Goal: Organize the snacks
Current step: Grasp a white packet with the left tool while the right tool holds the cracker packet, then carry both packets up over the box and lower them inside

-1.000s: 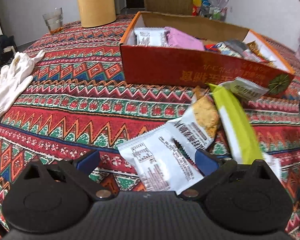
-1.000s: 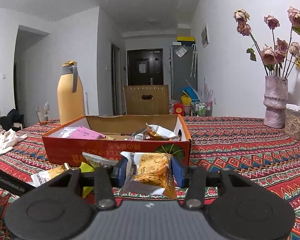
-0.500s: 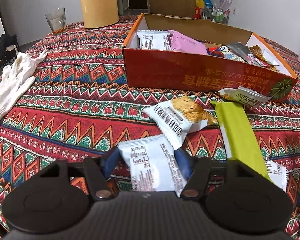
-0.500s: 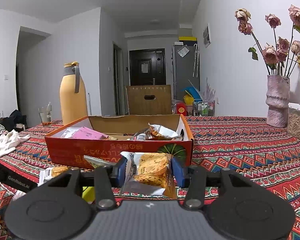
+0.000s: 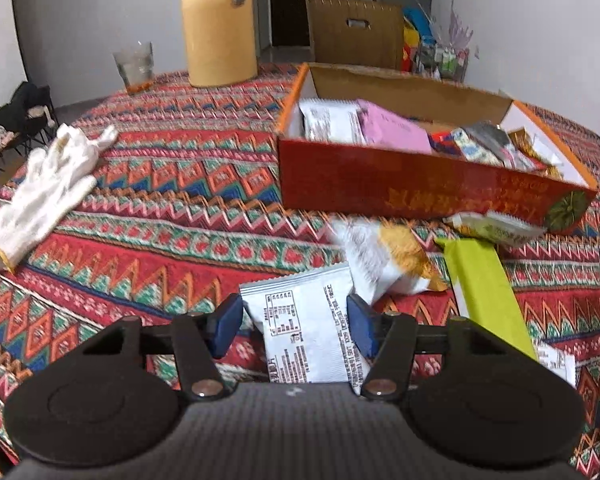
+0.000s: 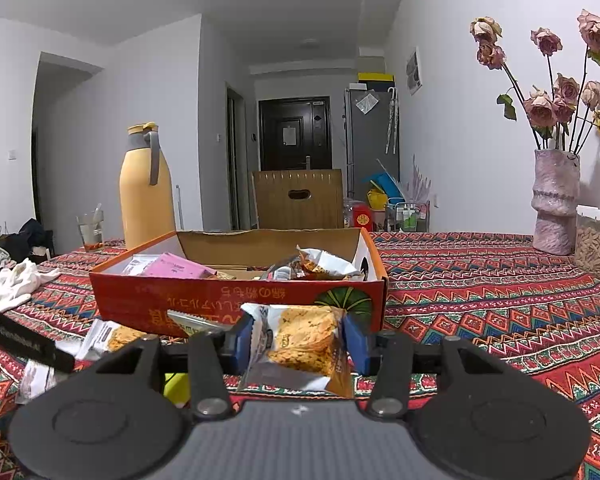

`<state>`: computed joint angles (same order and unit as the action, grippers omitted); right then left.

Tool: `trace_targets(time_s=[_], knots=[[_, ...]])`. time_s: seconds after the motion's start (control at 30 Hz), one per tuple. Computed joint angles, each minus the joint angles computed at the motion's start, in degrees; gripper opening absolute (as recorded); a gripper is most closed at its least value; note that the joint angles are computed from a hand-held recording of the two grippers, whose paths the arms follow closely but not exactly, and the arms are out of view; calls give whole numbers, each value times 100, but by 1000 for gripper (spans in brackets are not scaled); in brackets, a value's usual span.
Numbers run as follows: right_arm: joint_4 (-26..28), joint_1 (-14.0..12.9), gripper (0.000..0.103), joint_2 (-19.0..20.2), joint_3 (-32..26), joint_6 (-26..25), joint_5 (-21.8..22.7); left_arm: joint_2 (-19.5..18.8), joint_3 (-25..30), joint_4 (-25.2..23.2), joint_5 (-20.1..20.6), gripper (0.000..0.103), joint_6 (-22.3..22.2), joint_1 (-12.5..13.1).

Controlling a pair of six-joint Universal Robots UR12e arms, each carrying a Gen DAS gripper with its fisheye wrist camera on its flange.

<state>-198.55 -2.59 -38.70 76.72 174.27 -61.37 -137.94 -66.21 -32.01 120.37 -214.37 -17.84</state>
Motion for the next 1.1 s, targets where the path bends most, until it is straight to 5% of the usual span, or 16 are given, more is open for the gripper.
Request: trace_targets(time_s=[0.07,0.17,0.37,0.6,0.8,0.93,1.0,1.1], knots=[[0,0,47,0,0,0,0,9,-21,118,104,58,18,-3],[0,0,47,0,0,0,0,17,-44,321,188,34,107,-8],[14,2,47,2,-1,-11,-2,-12,-29,540,187,35,234,-12],[32,3,47,0,0,-23,-7,-48,40,124,270,79,-74,6],[32,4,47,2,-2,-22,-8,-138,252,-622,122,79,-468,56],[36,3,47,2,-1,-26,-3,-154,233,-607,92,71,-510,46],[38,5,47,1,-3,-28,-6,-134,177,-430,0,47,-405,45],[34,5,47,2,-2,-25,-10,-124,144,-315,-43,44,-314,38]])
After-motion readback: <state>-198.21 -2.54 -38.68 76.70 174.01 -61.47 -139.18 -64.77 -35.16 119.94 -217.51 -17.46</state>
